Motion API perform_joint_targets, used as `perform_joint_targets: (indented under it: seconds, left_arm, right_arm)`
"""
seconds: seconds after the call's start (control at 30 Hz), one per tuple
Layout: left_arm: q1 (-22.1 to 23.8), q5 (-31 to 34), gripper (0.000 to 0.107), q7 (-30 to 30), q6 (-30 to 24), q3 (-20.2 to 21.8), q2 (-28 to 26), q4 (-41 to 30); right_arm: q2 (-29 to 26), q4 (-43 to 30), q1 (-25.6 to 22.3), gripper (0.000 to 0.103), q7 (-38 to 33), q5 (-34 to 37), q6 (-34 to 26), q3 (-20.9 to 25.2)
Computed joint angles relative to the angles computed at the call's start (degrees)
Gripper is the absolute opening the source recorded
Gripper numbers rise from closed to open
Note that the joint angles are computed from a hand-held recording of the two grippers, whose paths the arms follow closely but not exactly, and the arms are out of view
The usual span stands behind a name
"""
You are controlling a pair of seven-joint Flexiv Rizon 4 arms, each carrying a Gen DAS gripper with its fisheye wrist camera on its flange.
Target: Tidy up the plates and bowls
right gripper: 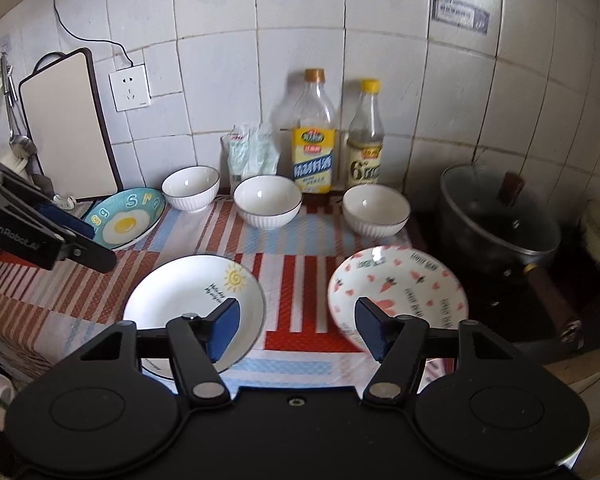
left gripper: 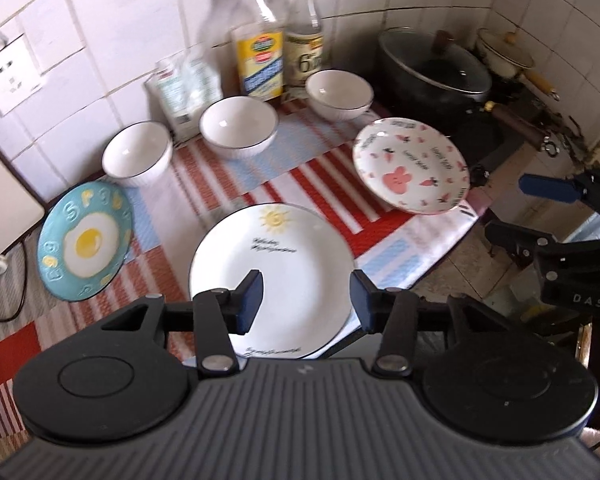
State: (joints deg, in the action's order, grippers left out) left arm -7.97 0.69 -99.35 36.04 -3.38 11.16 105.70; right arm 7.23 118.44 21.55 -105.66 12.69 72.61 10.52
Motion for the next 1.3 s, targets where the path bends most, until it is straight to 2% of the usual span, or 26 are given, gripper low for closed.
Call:
perform_joint_targets:
  seconds: [0.2,0.33,0.5,0.6,0.83,0.9,1.03,1.1,1.2,1.3]
  left_arm:
    - [-1.07,0.41,0.054,-3.23,-0.97,-1.99,-2.72,-3.39]
    - [-2.00,1.62,0.058,-6.82,-1.48,-2.81,-4.85,-6.25]
    - [-3.37,3.98,0.065,-12.58,-1.36,-3.45,-8.16,-10.17]
    - [-4.27,8.34,0.066,-18.80,-0.31,-3.65,-10.07,-11.75]
    - [-6.13,11.78,0.066,-27.54,1.45,-2.25,-14.55,-13.77]
    - [-6.57,12.44,0.063,-29.33,2.47,-1.85,-16.11,-14.27]
    - [-8.15,15.42,0.059,-34.40,5.72,-0.95,-18.97,-15.18]
    - [-9.14,17.44,0.059,-36.21,7.09,-0.56,-20.72,-16.10]
    - [-10.22,17.92,0.057,-37.54,8.18,0.13,-23.81,-17.56]
    - [-11.18,18.18,0.057,-39.12,10.33,1.22,-26.58,-18.32]
  right_arm:
    - [1.61,-0.66,-0.65,0.069,-5.81,1.50,-1.57,-2.08]
    - [3.26,-2.39,-1.04,0.071,-9.29,4.06,-5.27,-3.68]
    - [3.80,-4.78,-1.47,0.072,-13.76,8.43,-8.24,-6.18]
    - [2.43,-6.30,-2.62,0.072,-16.02,10.95,-9.21,-7.03]
    - [-2.76,-10.60,-5.82,0.072,-23.59,19.79,-11.97,-7.72]
    - [-4.94,-11.65,-6.98,0.072,-26.46,22.11,-11.49,-7.09]
    - [-9.81,-12.86,-9.26,0.072,-26.84,21.34,-6.62,-4.84]
    - [-11.67,-14.91,-11.01,0.072,-29.70,23.88,-7.13,-3.77]
    - [-15.08,-18.55,-13.50,0.072,-30.26,26.06,-9.60,-2.44]
    - [-18.76,-19.75,-14.50,0.072,-29.07,24.63,-7.67,-1.05]
